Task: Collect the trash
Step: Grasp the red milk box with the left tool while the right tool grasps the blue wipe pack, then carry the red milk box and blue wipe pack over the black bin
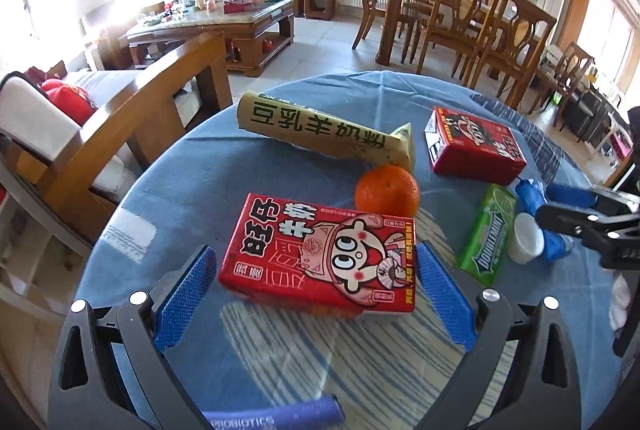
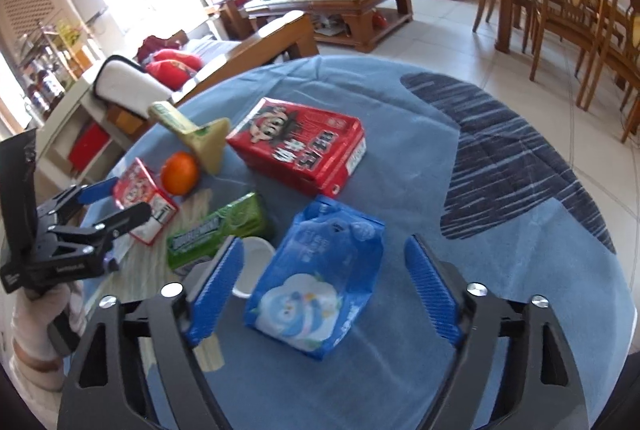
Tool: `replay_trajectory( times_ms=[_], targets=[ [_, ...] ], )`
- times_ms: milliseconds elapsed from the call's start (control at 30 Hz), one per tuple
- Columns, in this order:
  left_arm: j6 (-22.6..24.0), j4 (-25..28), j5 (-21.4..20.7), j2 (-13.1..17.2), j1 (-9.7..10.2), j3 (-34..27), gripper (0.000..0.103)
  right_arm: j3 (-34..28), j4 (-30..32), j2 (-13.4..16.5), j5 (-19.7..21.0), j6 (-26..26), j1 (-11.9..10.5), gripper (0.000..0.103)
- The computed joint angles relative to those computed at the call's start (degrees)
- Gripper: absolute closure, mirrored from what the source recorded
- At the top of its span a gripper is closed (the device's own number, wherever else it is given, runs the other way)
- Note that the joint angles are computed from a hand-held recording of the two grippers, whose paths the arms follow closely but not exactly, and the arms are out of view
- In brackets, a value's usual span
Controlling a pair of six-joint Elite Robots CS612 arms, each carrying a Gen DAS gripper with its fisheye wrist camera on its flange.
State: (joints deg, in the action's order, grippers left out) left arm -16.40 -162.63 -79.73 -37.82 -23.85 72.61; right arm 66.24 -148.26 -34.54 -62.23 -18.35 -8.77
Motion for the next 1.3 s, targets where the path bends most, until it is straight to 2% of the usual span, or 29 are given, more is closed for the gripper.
replay_trajectory(
  times_ms=[133,200,267,333,433,567,633,700,900,1033,1133,1300],
  targets=[
    [-0.59,1.17,-1.15,0.46,0.19,-0.39,0.014,0.49,-2.54,0.22,-0.8,-1.54,0.16,0.039],
    [-0.3,-0.78,-0.73,0.07,0.17,0.43,0.014,0.82,-4.06,0.36,-0.85,-2.09,0.2,0.04],
    [0.18,-1.32,-0.44,0.09,0.2,0.43,0.014,1.28,-5.31,0.34,-1.77,-2.32,0.34,0.049],
    [-0.04,-2.54,-1.9,0.02,0.49,0.73,0.014,1.62,-6.27,0.32,-2.1,-2.61,0.35,0.052],
    [0.39,-5.29,-2.17,-0.16,0.6,1.37,0.014,1.86,-7.14,0.36,-0.29,-2.14,-0.02,0.056],
    [0.35,-9.38,-2.29,-1.0,0.24,2.97,0.014,2.95,-12.27,0.27,0.88,-0.33,-0.49,0.056],
    [0.14,-11.8,-2.32,-1.97,-0.23,4.52,0.014,3.18,-14.23,0.45,2.74,1.05,-1.02,0.056],
    [0.49,-14.27,-2.0,-3.17,-0.9,6.53,0.014,2.85,-14.57,0.86,6.68,3.67,-1.97,0.056],
    [-0.19,-19.72,0.62,-6.73,-3.37,12.16,0.014,3.0,-15.79,0.89,11.42,6.23,-2.78,0.056],
    [-1.23,-22.26,2.99,-9.02,-5.13,15.93,0.014,6.82,-17.76,-1.44,16.66,6.94,-3.64,0.056],
    [-1.14,-23.62,4.56,-10.19,-6.29,17.72,0.014,10.43,-18.23,-3.97,20.05,5.36,-4.48,0.056],
    [-0.03,-25.44,4.77,-10.83,-7.85,18.65,0.014,17.07,-20.19,-8.82,23.0,1.66,-6.44,0.056]
  ],
)
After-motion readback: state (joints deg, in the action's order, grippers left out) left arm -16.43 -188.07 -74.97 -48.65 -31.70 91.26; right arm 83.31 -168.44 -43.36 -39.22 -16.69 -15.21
